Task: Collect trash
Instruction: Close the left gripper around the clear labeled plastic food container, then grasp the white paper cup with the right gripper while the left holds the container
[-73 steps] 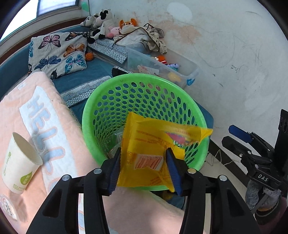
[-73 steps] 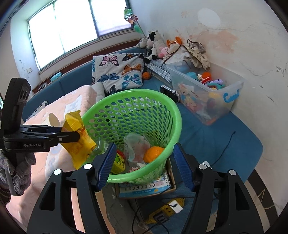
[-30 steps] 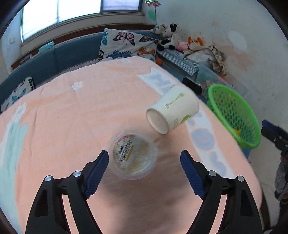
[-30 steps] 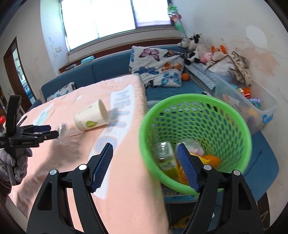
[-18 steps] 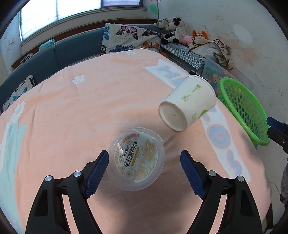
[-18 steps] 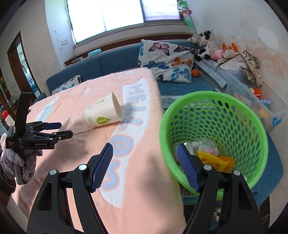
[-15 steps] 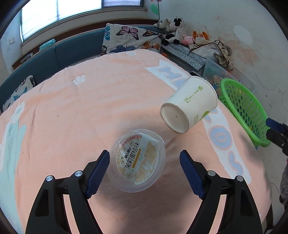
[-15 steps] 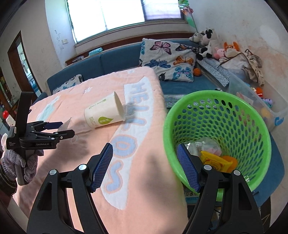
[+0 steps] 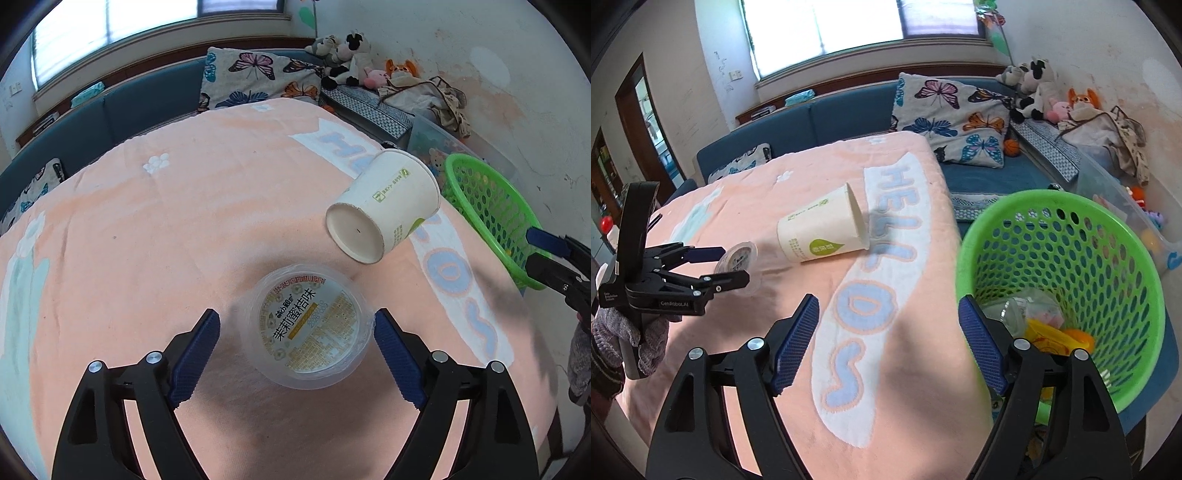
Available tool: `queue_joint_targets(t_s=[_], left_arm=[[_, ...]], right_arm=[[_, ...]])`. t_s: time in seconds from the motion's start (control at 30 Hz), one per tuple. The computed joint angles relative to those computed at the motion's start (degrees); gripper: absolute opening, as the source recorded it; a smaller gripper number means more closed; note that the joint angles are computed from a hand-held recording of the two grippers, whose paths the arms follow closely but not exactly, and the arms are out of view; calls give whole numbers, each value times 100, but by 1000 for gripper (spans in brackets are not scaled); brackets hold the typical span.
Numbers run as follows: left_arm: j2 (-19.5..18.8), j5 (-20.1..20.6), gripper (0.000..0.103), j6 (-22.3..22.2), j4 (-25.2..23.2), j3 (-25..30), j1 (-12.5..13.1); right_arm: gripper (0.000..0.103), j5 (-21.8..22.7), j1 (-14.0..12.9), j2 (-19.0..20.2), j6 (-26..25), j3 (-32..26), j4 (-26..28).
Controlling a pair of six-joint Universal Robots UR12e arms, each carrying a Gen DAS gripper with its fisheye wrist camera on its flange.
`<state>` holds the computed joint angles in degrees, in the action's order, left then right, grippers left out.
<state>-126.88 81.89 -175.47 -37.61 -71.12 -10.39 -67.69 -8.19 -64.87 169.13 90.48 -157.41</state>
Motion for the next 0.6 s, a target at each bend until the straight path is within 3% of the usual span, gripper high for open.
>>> queue_joint_targets(t_s=[0.1, 0.17, 0.6], left_arm=[[-22, -52, 80, 76, 33, 16, -5], [-35, -103, 69, 116, -4, 30, -4], [119, -255, 66, 28, 298, -216, 101]], right_arm=[[84, 104, 30, 57, -46, -90, 82], [85, 117, 68, 113, -131, -172, 145], [85, 81, 274, 428, -351, -610, 410]])
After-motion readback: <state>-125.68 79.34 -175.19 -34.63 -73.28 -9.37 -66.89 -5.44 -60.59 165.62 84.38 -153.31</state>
